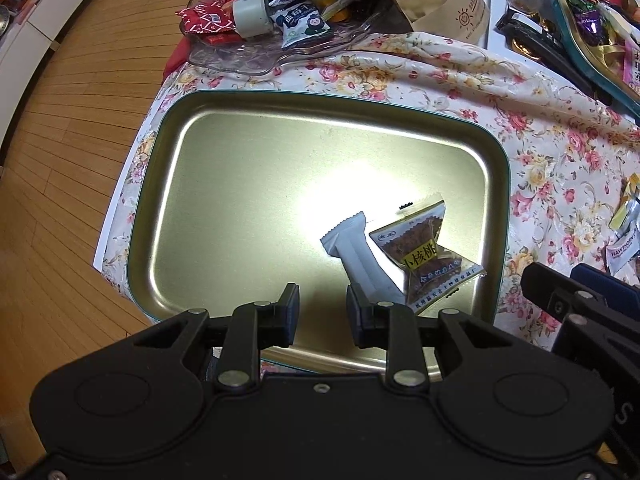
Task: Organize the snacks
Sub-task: 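Withdraw both tools from the tray back over the scattered snacks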
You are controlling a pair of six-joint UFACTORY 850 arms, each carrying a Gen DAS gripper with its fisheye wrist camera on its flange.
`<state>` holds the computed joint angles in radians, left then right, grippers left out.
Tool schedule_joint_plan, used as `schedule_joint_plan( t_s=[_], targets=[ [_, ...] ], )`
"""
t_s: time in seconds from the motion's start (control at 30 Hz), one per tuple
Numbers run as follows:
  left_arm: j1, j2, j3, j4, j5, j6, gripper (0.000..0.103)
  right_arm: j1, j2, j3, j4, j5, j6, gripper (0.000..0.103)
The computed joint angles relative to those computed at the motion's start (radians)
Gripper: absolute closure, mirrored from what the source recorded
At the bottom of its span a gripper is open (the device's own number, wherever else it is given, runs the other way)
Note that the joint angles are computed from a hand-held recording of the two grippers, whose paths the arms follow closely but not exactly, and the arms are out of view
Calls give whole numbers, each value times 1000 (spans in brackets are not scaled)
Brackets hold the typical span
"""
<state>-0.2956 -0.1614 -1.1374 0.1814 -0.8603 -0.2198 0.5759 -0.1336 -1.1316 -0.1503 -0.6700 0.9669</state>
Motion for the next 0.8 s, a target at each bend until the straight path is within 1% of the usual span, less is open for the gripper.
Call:
schedule_joint_plan(
  t_s=[0.23, 0.43, 0.63, 0.8],
  targets=[
    [-23, 0, -6, -13, -5, 4, 66, -11, 12, 19, 9, -18, -14, 64],
    [-58, 2, -7, -12, -6, 3, 66, -26, 49, 59, -2, -40, -20, 64],
    [-115, 6, -1, -2, -4, -1, 66, -48, 117, 131, -26, -74, -7, 64],
    [-173, 7, 1, 2, -2, 2, 66, -85, 197, 213, -43, -97, 8, 64]
  ],
)
